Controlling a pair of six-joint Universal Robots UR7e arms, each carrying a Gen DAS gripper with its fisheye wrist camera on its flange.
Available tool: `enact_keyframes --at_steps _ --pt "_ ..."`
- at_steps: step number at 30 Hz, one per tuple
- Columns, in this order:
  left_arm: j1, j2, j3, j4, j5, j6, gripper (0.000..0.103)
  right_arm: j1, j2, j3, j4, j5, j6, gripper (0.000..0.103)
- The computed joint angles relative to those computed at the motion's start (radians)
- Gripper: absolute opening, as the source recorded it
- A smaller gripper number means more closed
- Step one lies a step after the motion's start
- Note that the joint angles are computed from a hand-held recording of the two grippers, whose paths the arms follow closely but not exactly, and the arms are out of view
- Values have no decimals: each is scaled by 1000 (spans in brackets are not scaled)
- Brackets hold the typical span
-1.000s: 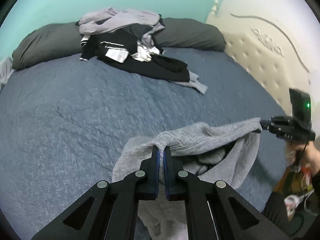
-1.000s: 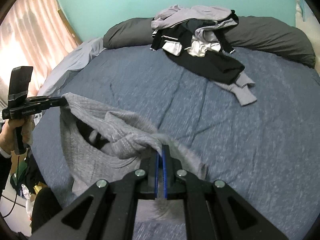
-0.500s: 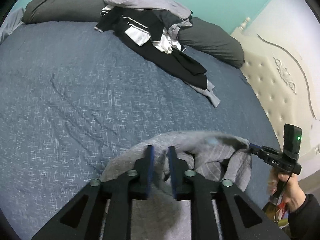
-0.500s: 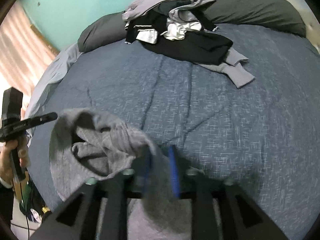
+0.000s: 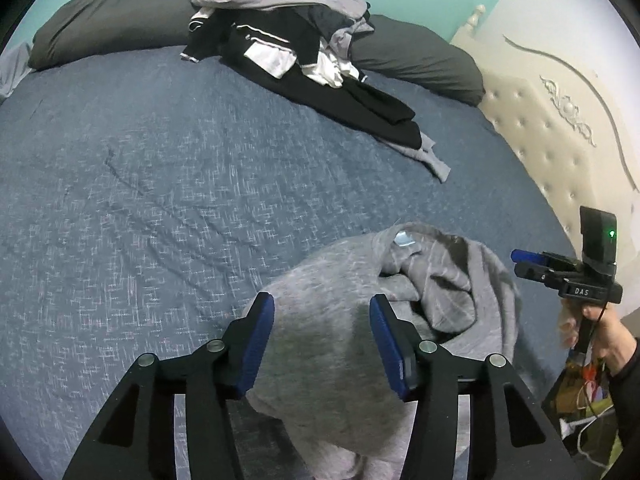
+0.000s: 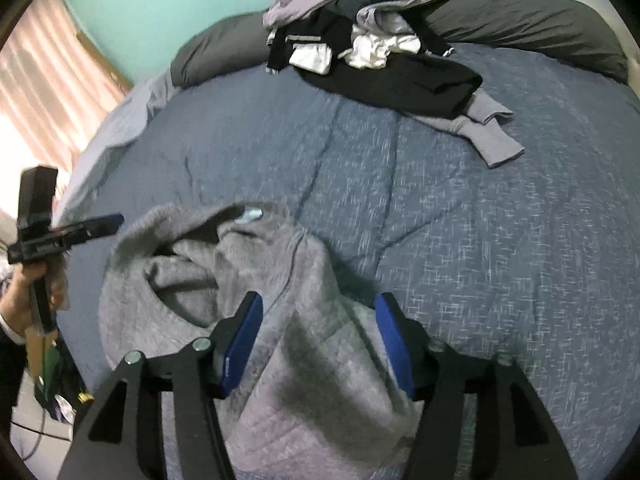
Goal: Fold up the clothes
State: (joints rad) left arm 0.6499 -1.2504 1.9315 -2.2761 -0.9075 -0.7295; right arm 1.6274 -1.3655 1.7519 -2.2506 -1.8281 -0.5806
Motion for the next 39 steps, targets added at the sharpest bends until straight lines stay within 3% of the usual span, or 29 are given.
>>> enact_keyframes --at_steps 4,9,13,15,17,22,32,39 --pt "20 24 -5 4 3 36 68 -1 33 -2 -15 -21 -18 62" --pt "54 33 16 -49 -27 72 69 -13 66 -9 -9 -12 -42 60" --pt "74 40 31 -123 -57 122 68 -12 75 12 -41 -26 -97 26" --pt "78 49 25 -124 -63 140 59 -16 72 20 -60 -17 -113 18" --pt "82 60 17 -112 -63 151 34 -18 67 28 -73 -9 -127 11" --pt "75 87 2 -95 -43 179 7 -22 50 45 -97 9 -158 8" --pt "-26 33 0 -18 99 143 4 11 -19 74 -169 42 -174 6" --pt "-160 -41 -73 161 200 76 4 96 -92 13 -132 88 -150 6"
